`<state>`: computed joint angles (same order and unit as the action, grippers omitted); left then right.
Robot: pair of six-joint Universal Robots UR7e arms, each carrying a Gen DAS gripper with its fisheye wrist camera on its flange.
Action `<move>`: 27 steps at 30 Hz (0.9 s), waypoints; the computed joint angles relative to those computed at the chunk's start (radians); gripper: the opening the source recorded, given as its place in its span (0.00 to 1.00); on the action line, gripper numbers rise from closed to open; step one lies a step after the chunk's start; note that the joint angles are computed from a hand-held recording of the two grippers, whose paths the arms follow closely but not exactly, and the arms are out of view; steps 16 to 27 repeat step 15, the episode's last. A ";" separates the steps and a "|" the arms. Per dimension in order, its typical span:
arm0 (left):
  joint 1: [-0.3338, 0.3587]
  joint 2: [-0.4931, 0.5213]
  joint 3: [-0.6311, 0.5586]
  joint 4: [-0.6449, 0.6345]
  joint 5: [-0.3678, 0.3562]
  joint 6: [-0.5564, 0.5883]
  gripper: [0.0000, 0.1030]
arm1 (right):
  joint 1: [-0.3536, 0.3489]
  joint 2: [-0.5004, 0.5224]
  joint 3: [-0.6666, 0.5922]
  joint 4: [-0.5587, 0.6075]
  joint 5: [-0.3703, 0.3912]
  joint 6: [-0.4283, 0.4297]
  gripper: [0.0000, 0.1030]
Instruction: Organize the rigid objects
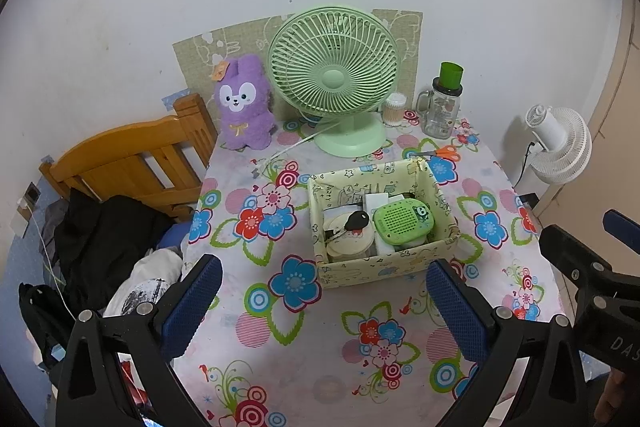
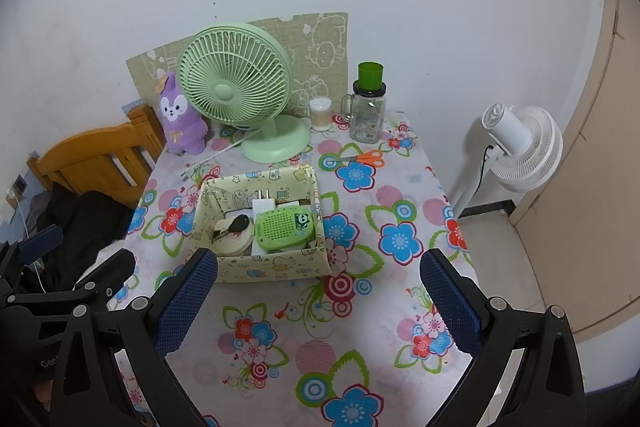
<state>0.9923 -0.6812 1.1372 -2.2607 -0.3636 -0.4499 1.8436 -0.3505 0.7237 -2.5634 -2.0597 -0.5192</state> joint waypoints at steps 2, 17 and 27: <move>0.001 0.000 0.001 0.005 0.001 -0.004 1.00 | 0.000 0.004 -0.010 0.010 -0.002 -0.003 0.99; 0.035 0.017 -0.039 0.099 -0.051 -0.061 1.00 | -0.011 0.073 -0.126 0.120 -0.029 -0.001 0.99; 0.035 0.017 -0.039 0.099 -0.051 -0.061 1.00 | -0.011 0.073 -0.126 0.120 -0.029 -0.001 0.99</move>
